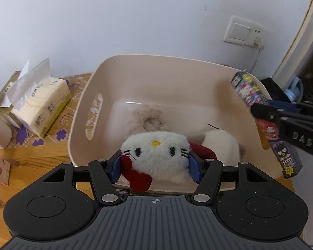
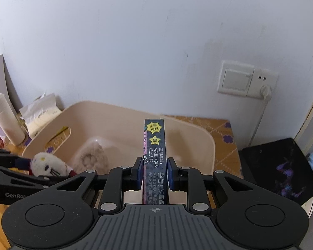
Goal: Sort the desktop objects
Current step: 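Lower the plush and carton into the basket and open both tools, then grasp the blue checked cloth with the left tool while the right tool grasps the pink sock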
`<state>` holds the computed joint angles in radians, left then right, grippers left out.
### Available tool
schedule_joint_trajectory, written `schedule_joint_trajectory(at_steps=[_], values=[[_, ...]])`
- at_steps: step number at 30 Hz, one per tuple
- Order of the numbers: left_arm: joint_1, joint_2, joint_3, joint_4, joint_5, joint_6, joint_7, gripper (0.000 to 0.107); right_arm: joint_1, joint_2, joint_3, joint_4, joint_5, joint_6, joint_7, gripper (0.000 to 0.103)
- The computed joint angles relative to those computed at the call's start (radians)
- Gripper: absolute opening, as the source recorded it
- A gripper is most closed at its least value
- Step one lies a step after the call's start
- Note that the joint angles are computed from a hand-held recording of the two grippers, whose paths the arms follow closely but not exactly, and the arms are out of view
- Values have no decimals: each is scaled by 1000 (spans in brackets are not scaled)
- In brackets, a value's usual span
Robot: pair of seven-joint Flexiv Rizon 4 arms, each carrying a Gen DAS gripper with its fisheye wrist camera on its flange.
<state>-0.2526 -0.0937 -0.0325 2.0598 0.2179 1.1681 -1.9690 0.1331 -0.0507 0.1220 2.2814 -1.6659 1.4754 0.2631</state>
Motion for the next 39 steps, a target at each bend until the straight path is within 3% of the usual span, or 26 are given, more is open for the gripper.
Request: schedule_joint_trajectory(at_steps=[3, 7, 9, 11, 15, 30, 39], values=[[-4, 1, -1, -1, 15, 1, 0, 63, 8, -10, 4, 8, 28, -5, -27, 24], [-8, 8, -2, -6, 33, -10, -9, 65, 10, -10, 2, 15, 31, -8, -43, 40], [-7, 14, -2, -5, 34, -11, -12, 69, 13, -1, 4, 23, 49, -16, -66, 54], [-8, 23, -3, -7, 48, -22, -23, 76, 12, 11, 3, 27, 39, -21, -57, 61], [-5, 45, -7, 2, 57, -38, -36, 77, 9, 38, 5, 45, 41, -25, -55, 71], [37, 185, -34, 129, 56, -11, -46, 80, -11, 183, 22, 177, 139, -15, -103, 99], [55, 249, -44, 208, 8, -45, -14, 81, -32, 228, 12, 241, 102, 29, -62, 103]])
